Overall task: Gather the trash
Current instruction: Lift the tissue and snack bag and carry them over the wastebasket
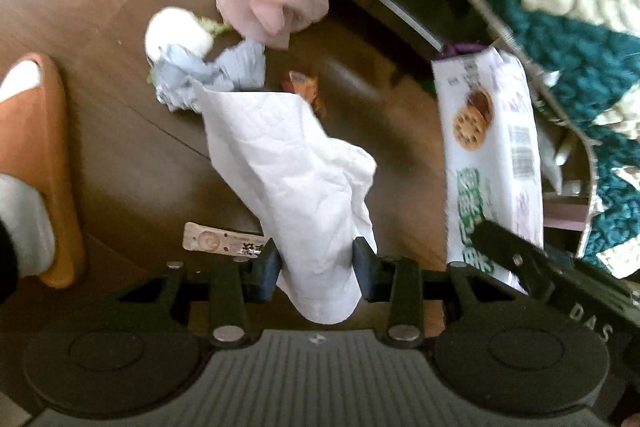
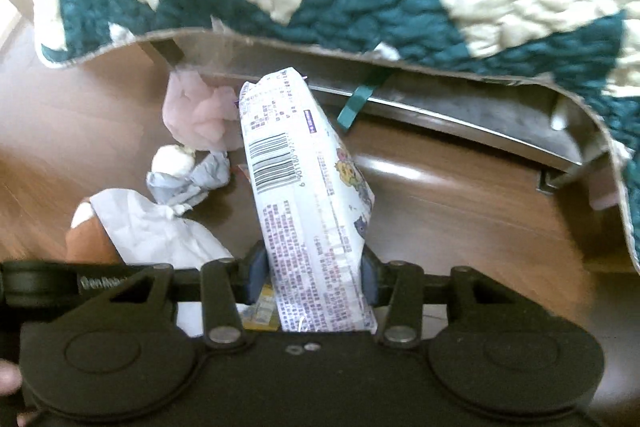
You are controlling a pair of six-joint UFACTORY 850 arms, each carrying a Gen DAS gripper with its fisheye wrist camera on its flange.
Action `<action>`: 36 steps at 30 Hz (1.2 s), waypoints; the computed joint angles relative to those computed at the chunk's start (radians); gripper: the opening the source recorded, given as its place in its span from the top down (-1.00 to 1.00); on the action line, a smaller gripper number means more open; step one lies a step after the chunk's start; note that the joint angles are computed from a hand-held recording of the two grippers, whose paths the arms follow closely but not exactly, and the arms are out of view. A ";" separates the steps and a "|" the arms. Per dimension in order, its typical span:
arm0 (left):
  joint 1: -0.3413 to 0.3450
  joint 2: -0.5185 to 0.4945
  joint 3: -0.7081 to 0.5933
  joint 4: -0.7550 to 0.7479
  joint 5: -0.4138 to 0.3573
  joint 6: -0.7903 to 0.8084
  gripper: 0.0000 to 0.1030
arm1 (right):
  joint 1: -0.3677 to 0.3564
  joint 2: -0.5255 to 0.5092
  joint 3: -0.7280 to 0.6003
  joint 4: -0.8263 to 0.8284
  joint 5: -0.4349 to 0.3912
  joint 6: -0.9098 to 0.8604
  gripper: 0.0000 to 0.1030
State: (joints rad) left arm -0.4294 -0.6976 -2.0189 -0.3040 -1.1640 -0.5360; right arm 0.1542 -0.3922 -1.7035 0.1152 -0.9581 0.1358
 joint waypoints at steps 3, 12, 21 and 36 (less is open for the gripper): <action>0.007 0.029 -0.010 0.012 -0.013 0.006 0.28 | -0.004 0.051 0.020 -0.003 -0.009 0.021 0.13; 0.028 0.094 -0.032 -0.011 -0.001 0.069 0.78 | 0.007 0.197 0.082 -0.038 0.014 0.080 0.13; 0.034 0.147 -0.066 -0.007 0.020 0.130 0.82 | 0.018 0.285 0.073 -0.075 0.030 0.132 0.13; 0.024 0.125 -0.373 -0.052 0.052 0.191 0.86 | 0.081 0.316 -0.126 -0.225 0.004 0.161 0.13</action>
State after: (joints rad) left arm -0.4053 -0.5728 -2.3924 -0.3557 -1.1121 -0.3448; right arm 0.2347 -0.0764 -1.8295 -0.1100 -0.9543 0.2971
